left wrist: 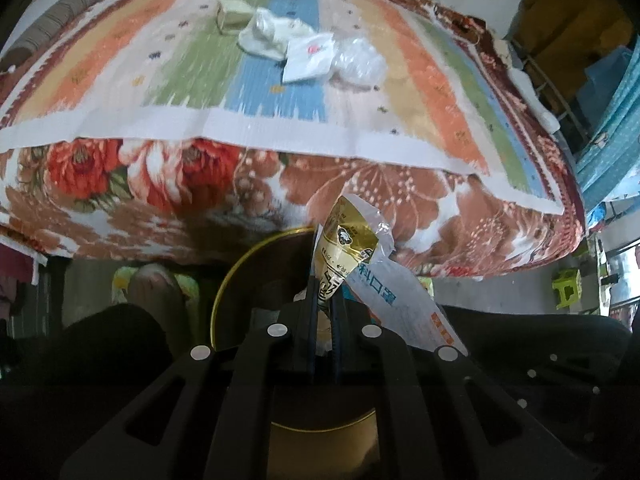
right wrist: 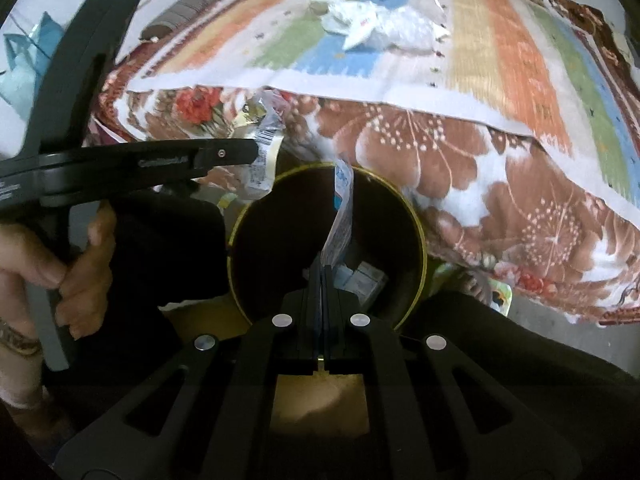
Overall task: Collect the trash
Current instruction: 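Lower the gold foil wrapper over the dark bin and open the left tool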
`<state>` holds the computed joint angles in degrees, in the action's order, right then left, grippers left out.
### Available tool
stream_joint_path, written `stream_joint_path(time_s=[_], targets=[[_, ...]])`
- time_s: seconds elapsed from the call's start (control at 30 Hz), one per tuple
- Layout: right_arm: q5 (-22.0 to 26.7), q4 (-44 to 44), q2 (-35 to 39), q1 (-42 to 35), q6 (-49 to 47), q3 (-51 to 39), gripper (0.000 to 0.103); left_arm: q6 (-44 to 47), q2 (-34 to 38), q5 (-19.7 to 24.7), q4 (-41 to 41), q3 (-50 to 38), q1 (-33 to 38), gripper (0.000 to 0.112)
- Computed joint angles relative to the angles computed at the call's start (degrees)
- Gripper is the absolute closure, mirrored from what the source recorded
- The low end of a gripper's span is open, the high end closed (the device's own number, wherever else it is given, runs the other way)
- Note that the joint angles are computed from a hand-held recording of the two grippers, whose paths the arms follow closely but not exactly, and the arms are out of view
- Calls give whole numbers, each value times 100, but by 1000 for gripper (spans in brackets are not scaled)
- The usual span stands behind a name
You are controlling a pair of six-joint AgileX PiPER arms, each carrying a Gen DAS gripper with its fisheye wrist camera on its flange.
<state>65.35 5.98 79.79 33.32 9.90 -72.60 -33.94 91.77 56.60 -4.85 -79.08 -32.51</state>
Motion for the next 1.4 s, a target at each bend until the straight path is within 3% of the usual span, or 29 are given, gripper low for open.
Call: stream_joint_path(time_s=[0.27,0.83,0.93,1.0,1.07,1.4], targets=[[-205,236,488,-110,68,156,103,-54,251,171,-374,124,194,105],[-121,629,1137,-597,296,82,101,-73,493,245,-928,359,534,105],[-142,561,1195,-582,392,53,101,-35,456,150,-1089,435,651,81],[-151,561,1229,-627,462,55,93,73,442,115,-1218,434,741,65],[-190,501,1208,-658,563,58,68,26,400,97,-1129,419,762,61],[-209,708,1084,-999,475,-160,60,-290,181,302,-385,99,775,56]])
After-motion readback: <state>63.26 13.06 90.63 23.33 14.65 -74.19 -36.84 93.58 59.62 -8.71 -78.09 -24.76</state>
